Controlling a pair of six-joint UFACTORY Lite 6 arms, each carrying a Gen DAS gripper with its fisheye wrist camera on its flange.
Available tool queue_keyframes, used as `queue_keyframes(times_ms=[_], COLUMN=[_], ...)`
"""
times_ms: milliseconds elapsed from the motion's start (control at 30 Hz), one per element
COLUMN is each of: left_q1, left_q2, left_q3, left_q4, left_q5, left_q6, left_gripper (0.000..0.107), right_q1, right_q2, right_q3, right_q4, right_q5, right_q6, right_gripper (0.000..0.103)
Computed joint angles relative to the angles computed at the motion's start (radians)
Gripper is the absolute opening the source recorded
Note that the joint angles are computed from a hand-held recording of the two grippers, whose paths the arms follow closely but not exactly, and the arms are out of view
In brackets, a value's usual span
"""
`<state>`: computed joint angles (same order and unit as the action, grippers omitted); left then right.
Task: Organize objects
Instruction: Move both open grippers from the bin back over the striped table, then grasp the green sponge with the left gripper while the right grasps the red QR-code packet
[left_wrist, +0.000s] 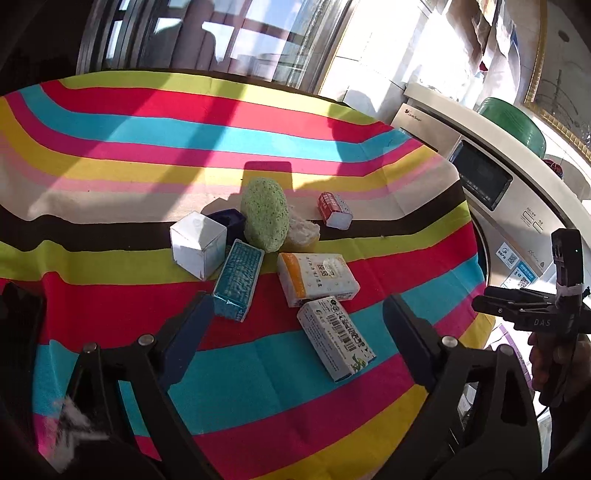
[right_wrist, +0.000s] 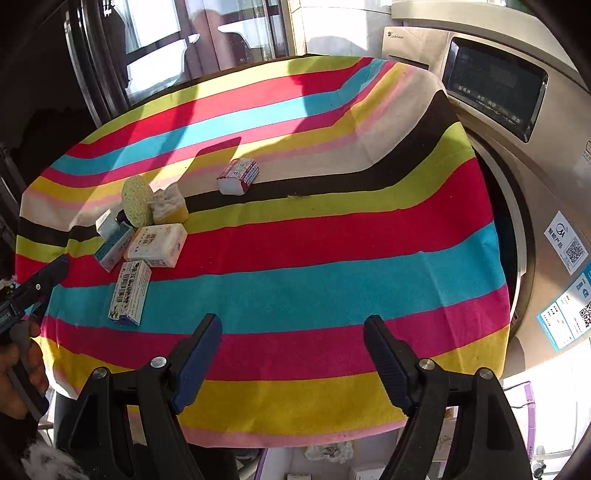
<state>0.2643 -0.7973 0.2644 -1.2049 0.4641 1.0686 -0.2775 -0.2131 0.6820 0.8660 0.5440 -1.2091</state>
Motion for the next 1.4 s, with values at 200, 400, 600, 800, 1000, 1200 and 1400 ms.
queue_keyframes(times_ms=[200, 400, 600, 800, 1000, 1200, 1400], left_q1=[0.097, 0.093, 0.057, 0.003, 0.0, 0.009, 0.023], left_q2=[0.274, 0.637, 0.878, 1.031, 1.205, 1.26, 1.199], left_q3=[0.188, 0.517, 0.752, 0.905, 1.071, 1.121, 1.059], left_q4=[-0.112, 0.044, 0.194, 0.282, 0.339, 0.33, 0.287], left_q5=[0.11, 0.195, 0.264, 0.277, 0.351, 0.387, 0.351], left_q6=[0.376, 0.514, 0.495, 0.489, 0.464, 0.454, 0.463], left_gripper=[0.094, 0.097, 0.099, 0.101, 0.101, 0.081, 0.081], right_q1=[0.193, 0.333, 0.402, 0.453, 0.486, 0.486, 0.472], right_q2=[0.185, 0.401, 0.618, 0.83, 1.008, 1.117, 1.043], right_q3=[0.145, 0.353, 0.627, 0.884, 1.097, 1.231, 1.122], right_q4=[0.004, -0.075, -0.171, -0.363, -0.532, -0.609, -0.538], right_q5=[-0.132, -0.206, -0.198, -0.171, -0.132, -0.088, -0.142], right_q6=[0.089, 0.215, 0.411, 0.656, 0.838, 0.91, 0.827], right_gripper=[0.08, 0.08, 0.08, 0.08, 0.079, 0.042, 0.042])
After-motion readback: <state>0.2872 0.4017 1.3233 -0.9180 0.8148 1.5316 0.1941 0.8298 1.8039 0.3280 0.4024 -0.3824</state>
